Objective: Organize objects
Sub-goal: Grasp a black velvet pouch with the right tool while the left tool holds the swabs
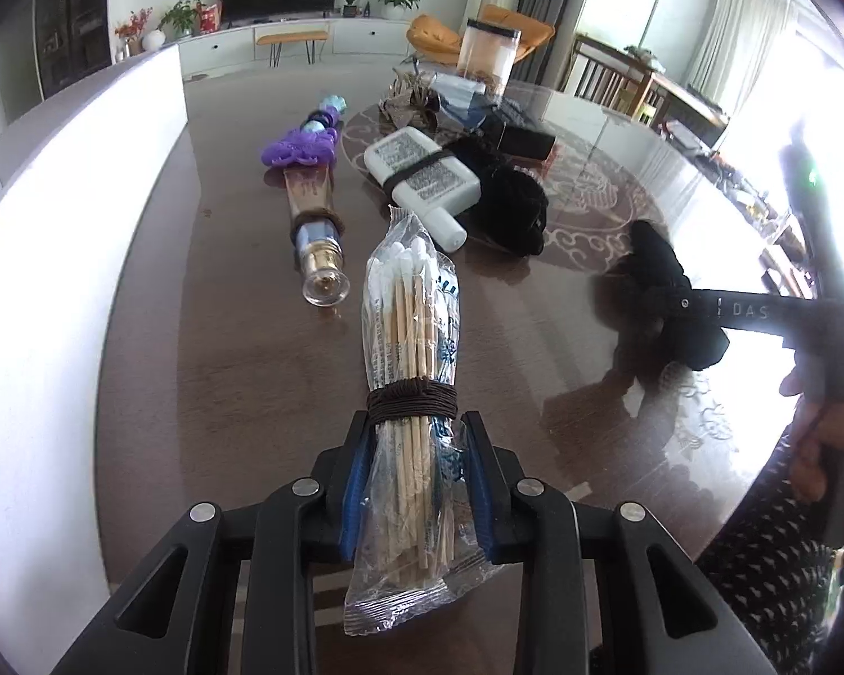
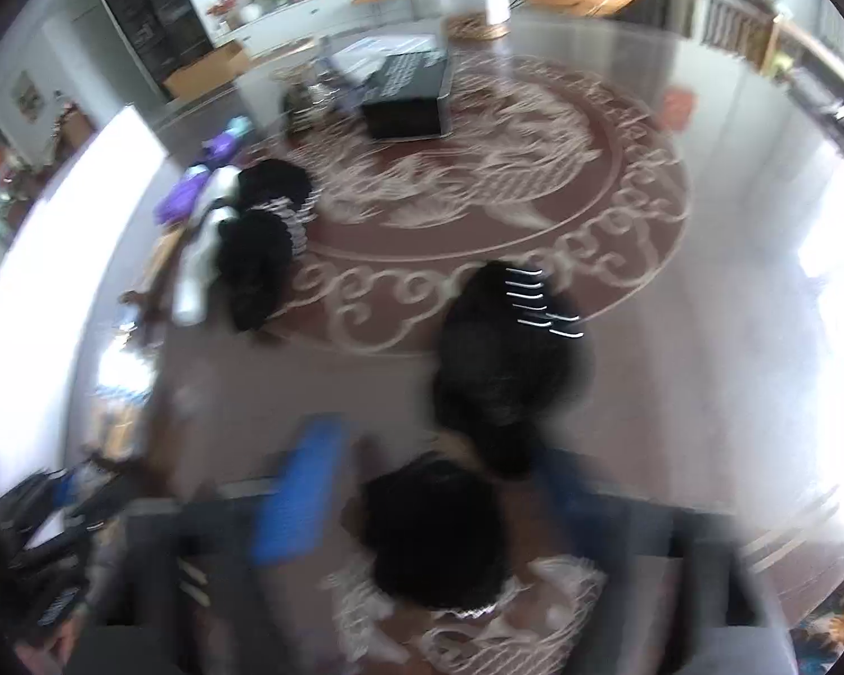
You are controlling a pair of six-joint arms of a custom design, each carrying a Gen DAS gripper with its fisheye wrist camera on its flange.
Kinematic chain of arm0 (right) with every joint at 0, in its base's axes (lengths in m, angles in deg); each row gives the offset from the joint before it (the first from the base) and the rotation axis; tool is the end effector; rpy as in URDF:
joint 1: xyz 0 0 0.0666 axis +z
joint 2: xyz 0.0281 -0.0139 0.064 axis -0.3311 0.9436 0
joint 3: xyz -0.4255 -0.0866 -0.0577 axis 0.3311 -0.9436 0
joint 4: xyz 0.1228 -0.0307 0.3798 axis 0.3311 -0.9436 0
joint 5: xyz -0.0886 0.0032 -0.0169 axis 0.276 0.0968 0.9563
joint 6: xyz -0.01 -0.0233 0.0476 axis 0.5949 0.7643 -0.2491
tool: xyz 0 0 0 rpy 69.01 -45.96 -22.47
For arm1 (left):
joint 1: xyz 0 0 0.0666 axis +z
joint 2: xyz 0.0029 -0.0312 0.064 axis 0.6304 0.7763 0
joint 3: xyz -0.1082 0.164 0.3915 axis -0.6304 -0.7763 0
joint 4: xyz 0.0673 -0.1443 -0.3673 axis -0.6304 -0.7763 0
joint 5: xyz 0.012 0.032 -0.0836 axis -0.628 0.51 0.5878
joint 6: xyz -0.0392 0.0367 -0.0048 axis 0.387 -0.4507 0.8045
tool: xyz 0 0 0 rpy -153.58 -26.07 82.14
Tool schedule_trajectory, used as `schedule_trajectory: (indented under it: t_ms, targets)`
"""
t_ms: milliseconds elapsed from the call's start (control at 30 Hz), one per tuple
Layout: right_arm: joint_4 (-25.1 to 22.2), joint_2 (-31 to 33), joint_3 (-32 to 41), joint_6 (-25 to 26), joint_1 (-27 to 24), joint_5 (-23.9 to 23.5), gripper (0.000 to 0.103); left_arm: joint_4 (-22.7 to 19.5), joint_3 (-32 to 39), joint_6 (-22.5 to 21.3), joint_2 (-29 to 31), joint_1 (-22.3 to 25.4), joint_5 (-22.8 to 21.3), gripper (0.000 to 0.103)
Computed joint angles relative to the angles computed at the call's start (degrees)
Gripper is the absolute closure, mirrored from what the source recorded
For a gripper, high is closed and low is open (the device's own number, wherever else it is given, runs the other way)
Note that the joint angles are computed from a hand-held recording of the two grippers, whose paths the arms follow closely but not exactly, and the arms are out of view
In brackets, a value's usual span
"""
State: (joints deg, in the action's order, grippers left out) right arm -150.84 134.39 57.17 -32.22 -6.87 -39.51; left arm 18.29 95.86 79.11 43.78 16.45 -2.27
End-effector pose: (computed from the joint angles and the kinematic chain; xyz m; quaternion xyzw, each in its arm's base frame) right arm 0.7033 0.1599 0.3601 -0.1268 0.9659 0.0888 0.2074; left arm 0.5527 -0.2253 0.3399 -0.0705 0.9505 -0.0645 0.2958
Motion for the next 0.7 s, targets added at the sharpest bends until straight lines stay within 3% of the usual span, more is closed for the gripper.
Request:
schedule_trajectory:
  t_ms: [167,367,500,633,700]
  targets:
    - [4.98,-5.11,-5.71,0.64,-1.19,-2.57,0.072,3.23,-2.17,0.23,-3.61,-0.28,-0.91,0.073]
    - [3.35,-8.07,-2.65,2.35,1.64,-9.95,0.072,4.68,-4.37,3.29,-11.69,2.98,0.10,0.073]
    - [1.17,-7.81,2.57,2.46,7.17,-18.67,0.072,0.38,-6.50,3.63,-17.98,7.66,-5.24,0.073]
    - [-5.02,-3.18,12.86,2.87,14.69,-28.35,0.072,-6.24,-8.66,3.95,-20.93,13.79,-11.62,0.073]
    - [-7.32,-0.93,16.70,4.11,17.99,-28.60,0.072,-9.35,-9.27,4.55,-20.87,16.92,-11.14,0.073]
